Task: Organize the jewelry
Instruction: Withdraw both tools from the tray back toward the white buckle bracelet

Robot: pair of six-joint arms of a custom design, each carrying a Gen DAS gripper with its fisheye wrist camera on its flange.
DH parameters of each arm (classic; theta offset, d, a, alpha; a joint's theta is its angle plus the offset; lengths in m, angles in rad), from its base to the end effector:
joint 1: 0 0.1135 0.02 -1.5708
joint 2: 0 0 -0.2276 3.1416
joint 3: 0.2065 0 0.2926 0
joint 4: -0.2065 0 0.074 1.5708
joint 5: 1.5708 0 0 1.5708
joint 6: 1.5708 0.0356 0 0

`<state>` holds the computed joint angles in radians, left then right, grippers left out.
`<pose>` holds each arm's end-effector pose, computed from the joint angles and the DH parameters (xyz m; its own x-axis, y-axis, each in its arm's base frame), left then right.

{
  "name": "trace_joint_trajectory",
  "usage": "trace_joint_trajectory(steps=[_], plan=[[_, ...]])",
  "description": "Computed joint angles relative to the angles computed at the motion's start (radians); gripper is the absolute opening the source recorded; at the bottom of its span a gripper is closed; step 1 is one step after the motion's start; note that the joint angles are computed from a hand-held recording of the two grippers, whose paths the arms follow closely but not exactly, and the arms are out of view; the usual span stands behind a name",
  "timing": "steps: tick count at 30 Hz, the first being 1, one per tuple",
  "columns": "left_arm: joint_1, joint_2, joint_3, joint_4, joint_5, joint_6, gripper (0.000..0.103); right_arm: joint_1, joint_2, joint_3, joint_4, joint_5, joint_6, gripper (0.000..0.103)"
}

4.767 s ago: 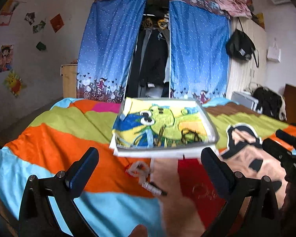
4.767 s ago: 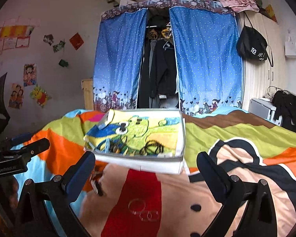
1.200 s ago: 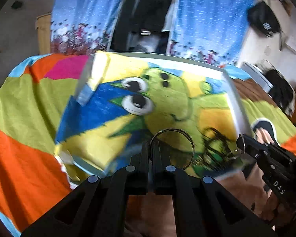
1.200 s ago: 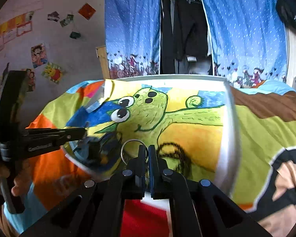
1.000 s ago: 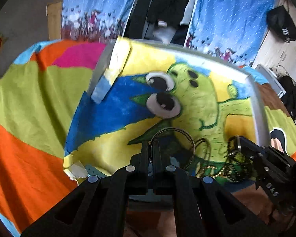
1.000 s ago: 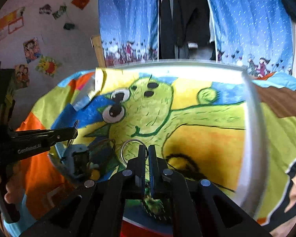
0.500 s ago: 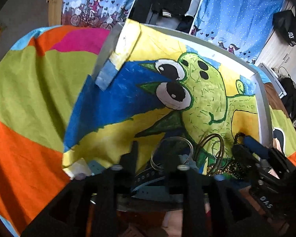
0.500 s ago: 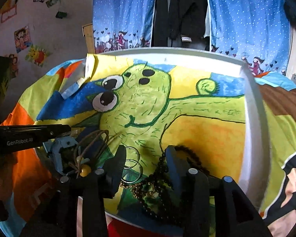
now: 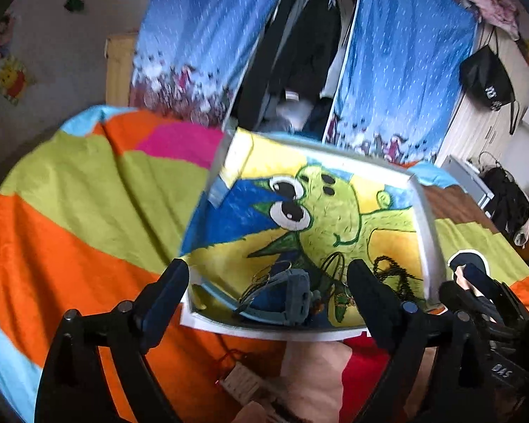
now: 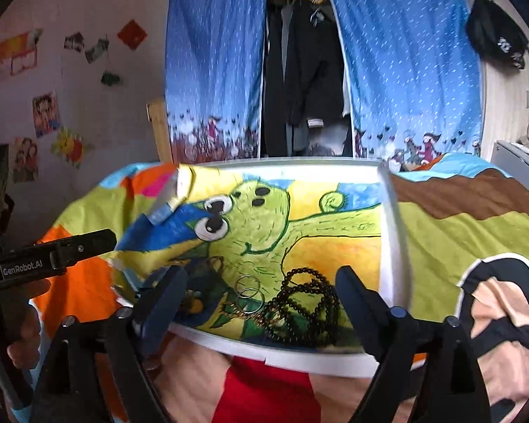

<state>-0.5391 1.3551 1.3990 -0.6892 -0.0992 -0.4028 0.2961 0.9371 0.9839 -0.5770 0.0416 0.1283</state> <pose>0.2955 -0.1726 0.3425 -0.6485 -0.0666 -0.7583 0.2052 0.9440 -0.2584 0.2520 0.0753 0.3148 -0.5126 -0.0227 -0.8583 -0.1932 0.9771 0.0895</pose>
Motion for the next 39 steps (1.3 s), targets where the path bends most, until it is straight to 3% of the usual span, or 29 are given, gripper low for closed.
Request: trace_joint_trajectory(steps=[1, 3, 12, 18, 23, 25, 33, 39], plan=[[-0.014, -0.045, -0.03, 0.006, -0.023, 0.001, 0.089, 0.002, -0.04, -0.014, -0.014, -0.005, 0.006, 0.096], [-0.041, -0.119, -0.077, 0.013, -0.064, 0.009, 0.102, 0.016, -0.112, -0.038, -0.042, 0.005, 0.02, 0.1], [-0.206, -0.424, -0.283, -0.008, -0.246, 0.059, 0.102, 0.22, -0.438, -0.153, -0.167, 0.223, 0.074, 0.103], [-0.319, -0.604, -0.424, -0.083, -0.343, 0.043, 0.102, 0.483, -0.579, -0.208, -0.288, 0.479, 0.18, 0.103], [-0.404, -0.739, -0.529, -0.159, -0.396, -0.014, 0.102, 0.74, -0.616, -0.235, -0.423, 0.714, 0.344, 0.103], [-0.43, -0.785, -0.567, -0.194, -0.406, -0.035, 0.102, 0.808, -0.617, -0.245, -0.48, 0.76, 0.421, 0.103], [-0.498, -0.933, -0.722, -0.349, -0.441, -0.126, 0.102, 0.905, -0.623, -0.337, -0.631, 0.759, 0.641, 0.103], [-0.5, -0.978, -0.791, -0.395, -0.426, -0.186, 0.102, 0.872, -0.657, -0.425, -0.635, 0.682, 0.687, 0.103]])
